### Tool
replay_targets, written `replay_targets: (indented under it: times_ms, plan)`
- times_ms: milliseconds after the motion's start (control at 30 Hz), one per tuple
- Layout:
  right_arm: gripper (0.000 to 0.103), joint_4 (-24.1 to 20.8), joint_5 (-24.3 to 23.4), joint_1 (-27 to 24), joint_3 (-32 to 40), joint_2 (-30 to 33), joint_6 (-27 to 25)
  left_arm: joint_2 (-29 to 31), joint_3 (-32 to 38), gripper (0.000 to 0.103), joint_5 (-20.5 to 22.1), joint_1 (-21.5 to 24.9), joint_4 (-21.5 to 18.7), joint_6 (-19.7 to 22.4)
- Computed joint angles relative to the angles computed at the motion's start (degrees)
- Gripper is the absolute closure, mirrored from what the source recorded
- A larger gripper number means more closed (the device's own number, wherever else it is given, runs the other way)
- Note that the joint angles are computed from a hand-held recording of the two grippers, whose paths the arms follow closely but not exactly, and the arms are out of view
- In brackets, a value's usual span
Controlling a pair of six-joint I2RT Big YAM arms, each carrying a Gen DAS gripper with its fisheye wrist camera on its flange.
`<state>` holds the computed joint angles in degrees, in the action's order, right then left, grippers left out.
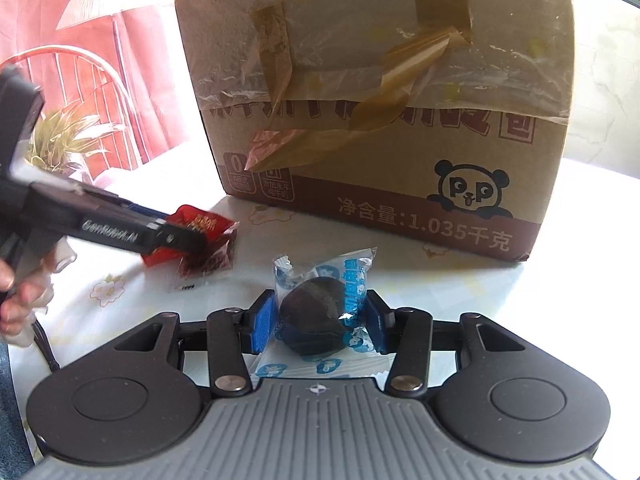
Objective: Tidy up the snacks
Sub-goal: 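Grasp the blue-printed round snack with the right tool while the left tool grasps another red packet, then lift the round snack and red packet and carry them over the box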
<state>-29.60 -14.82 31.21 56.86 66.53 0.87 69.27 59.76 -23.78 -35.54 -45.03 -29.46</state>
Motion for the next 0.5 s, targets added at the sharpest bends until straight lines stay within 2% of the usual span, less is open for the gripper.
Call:
replay_targets:
  times_ms: [300, 500]
  plan:
    - [0.055, 1.7, 1.1, 0.0, -1.1, -1.4, 1.5, -4.8, -2.5, 0.06, -4.0, -5.1, -0.8, -3.1]
    - [0.055, 0.0, 0.3, -1.1, -2.1, -4.9, 1.7, -7.0, -1.5, 0.06, -7.3, -7.9, -0.1, -3.6]
